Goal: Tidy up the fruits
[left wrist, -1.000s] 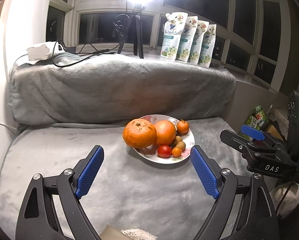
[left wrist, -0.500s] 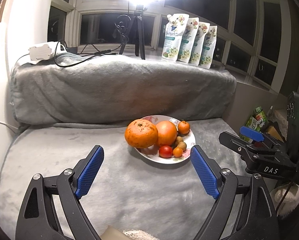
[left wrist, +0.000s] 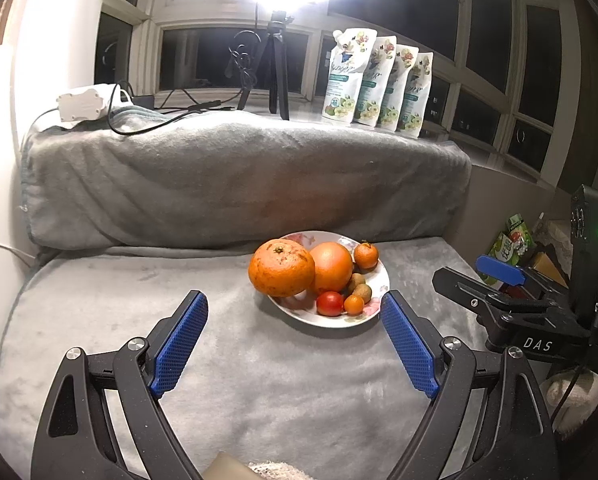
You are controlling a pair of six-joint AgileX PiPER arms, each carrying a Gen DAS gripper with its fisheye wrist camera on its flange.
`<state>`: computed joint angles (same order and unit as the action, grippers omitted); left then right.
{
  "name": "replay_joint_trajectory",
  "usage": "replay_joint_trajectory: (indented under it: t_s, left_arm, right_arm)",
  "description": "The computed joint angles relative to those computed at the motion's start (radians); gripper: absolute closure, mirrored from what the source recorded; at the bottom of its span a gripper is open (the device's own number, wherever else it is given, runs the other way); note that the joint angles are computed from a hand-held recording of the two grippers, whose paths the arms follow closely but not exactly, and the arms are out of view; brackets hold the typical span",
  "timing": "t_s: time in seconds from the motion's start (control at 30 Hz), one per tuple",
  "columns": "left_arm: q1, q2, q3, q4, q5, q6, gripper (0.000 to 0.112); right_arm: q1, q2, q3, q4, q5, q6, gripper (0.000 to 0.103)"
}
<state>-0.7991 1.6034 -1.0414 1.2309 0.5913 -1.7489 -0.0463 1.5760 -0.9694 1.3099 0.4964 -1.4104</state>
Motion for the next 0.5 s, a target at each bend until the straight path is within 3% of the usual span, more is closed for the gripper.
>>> replay_joint_trajectory:
  t_s: [0.5]
  left_arm:
    - [-0.002, 0.003, -0.001, -0.002, -0.001, 0.004, 0.024]
  right_arm:
    - [0.004, 0.007, -0.003, -0.003, -0.002, 0.0, 0.0]
